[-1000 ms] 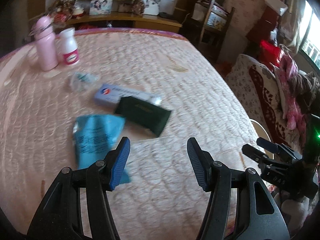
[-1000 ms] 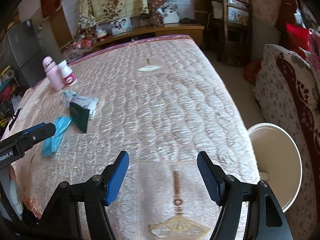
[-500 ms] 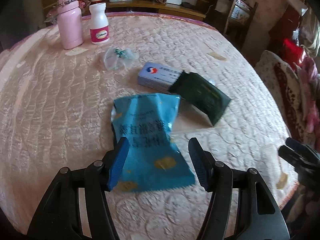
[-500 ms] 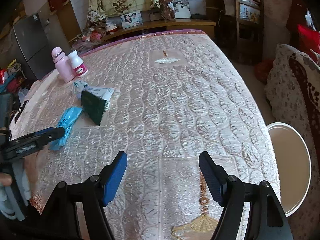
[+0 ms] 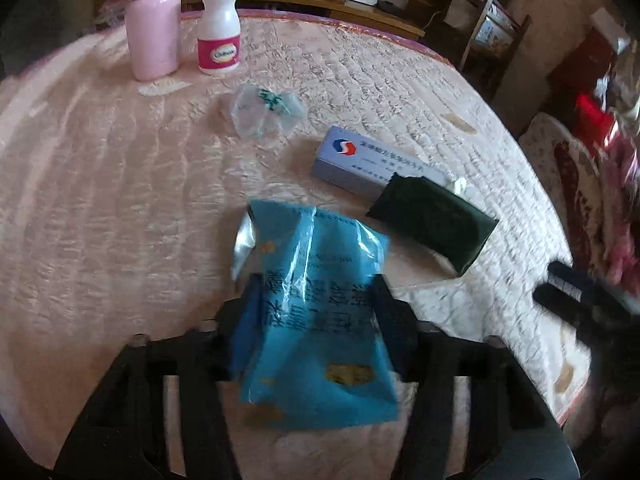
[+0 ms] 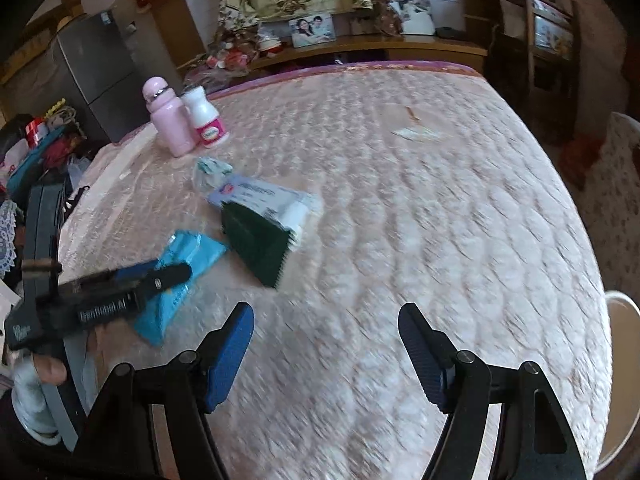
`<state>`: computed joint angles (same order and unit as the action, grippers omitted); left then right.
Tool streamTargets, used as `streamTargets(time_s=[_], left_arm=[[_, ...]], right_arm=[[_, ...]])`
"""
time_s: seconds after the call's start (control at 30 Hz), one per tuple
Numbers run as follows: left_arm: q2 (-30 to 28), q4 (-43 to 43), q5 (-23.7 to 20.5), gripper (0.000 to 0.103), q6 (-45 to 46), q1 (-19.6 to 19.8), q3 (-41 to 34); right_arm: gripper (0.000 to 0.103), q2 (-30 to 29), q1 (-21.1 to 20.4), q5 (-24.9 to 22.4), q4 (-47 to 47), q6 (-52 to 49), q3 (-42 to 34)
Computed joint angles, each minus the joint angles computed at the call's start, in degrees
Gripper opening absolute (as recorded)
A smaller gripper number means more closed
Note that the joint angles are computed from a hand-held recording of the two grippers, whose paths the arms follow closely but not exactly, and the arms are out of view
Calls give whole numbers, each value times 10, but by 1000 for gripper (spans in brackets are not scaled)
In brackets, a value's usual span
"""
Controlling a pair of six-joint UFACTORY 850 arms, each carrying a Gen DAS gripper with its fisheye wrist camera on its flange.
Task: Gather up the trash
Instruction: 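Grasp the blue snack bag with the left tool while the right tool grasps the green cracker packet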
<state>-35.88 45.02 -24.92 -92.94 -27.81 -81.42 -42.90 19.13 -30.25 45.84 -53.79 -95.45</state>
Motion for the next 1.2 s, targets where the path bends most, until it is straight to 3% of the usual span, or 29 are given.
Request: streamTargets(time_s=[0.03, 0.23, 0.33, 0.43, 0.57, 0.67, 0.83, 1.13, 1.2], left_arm=[[5, 3, -5, 40, 2, -1, 5], [64, 49, -18, 38, -41, 1, 74], [92, 76, -24, 38, -79, 3, 106], [108, 90, -23, 39, -103, 7, 125], [116, 105, -24, 39, -124, 8, 136], [117, 107, -25, 39, -132, 7, 139], [126, 126, -18, 38, -161, 4, 150], [119, 137, 2, 38, -184, 1, 146], [116, 138, 8, 38, -189, 0, 143]], right_arm=[[73, -5, 2, -1, -1, 3, -8], [73, -72, 21, 11, -89, 127, -119], [73, -122, 25, -18, -146, 203, -199], [73, -168, 28, -76, -180, 241, -269], [73, -142, 31, -111, -124, 162, -220], [73, -98, 38, -110, -81, 82, -143], [73, -69, 45, -101, -52, 19, -91], [72, -110, 61, -97, -108, 49, -148], [58, -108, 62, -83, -105, 36, -143]])
